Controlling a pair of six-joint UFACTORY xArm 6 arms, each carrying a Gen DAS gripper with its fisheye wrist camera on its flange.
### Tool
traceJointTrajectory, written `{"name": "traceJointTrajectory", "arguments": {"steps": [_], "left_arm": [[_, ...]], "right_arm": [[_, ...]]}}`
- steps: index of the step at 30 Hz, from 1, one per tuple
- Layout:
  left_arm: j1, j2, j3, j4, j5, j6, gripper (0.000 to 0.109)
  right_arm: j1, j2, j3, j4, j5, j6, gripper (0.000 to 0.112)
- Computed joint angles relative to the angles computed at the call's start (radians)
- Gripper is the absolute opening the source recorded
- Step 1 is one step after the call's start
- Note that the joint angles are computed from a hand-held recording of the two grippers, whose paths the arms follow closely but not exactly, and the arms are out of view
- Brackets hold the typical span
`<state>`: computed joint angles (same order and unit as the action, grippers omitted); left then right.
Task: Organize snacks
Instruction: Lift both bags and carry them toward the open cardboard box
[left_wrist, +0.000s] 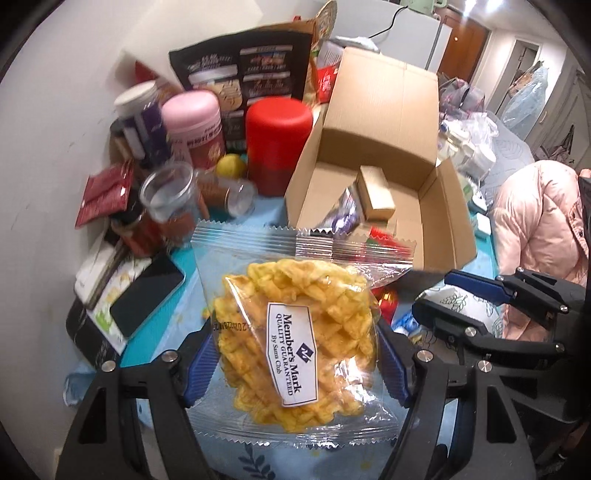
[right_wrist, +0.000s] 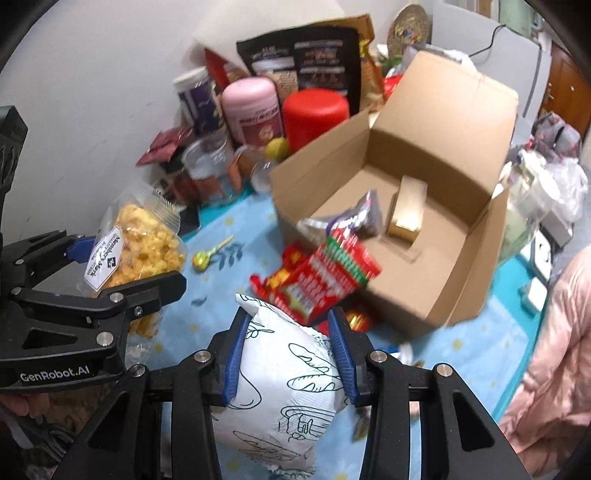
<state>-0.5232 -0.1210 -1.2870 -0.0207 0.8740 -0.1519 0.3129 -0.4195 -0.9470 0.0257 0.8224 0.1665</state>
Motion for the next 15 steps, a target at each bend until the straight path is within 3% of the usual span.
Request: {"name": "traceJointTrajectory", "arguments": {"steps": [15], "left_arm": [[-0.005, 0.275, -0.363, -0.005, 0.022, 0.045, 0.074]], "right_arm": [[-0.114, 0.161, -0.195, -0.01, -0.028, -0.084, 0.042]]}}
